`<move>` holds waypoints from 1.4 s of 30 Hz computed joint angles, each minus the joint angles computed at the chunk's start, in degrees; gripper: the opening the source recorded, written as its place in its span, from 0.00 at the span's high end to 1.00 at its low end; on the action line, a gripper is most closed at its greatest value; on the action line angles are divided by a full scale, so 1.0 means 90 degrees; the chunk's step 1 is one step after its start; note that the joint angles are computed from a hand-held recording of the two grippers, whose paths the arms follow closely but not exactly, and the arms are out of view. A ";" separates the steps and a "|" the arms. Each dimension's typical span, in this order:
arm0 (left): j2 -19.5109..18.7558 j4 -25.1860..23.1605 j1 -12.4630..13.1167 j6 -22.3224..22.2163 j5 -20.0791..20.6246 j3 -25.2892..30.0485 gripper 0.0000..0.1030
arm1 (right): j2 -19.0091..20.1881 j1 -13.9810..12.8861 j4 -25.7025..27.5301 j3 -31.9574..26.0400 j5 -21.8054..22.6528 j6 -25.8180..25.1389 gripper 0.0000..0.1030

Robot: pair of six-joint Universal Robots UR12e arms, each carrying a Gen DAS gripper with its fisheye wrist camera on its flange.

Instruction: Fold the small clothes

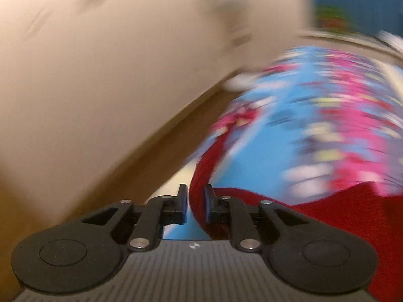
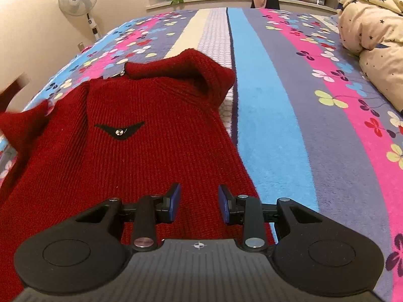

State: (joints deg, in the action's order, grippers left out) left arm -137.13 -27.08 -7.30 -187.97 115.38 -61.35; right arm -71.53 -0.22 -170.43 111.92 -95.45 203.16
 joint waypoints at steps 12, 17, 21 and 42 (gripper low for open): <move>0.0701 0.1246 0.0445 -0.0599 -0.1965 -0.1613 0.45 | 0.0216 0.0252 0.0559 -0.0217 -0.0518 -0.0543 0.67; 0.0453 0.0670 0.0407 0.0146 -0.2671 -0.1307 0.42 | 0.0279 0.0348 0.0444 -0.0238 -0.0788 -0.0908 0.67; 0.0352 0.0196 0.0296 0.0329 -0.2034 -0.1175 0.39 | 0.0228 0.0346 -0.0561 -0.0029 -0.0880 -0.0896 0.67; 0.0283 -0.0160 0.0213 0.0287 -0.1754 -0.0936 0.31 | 0.1822 -0.0857 0.2413 -0.3306 0.3690 -0.2221 0.38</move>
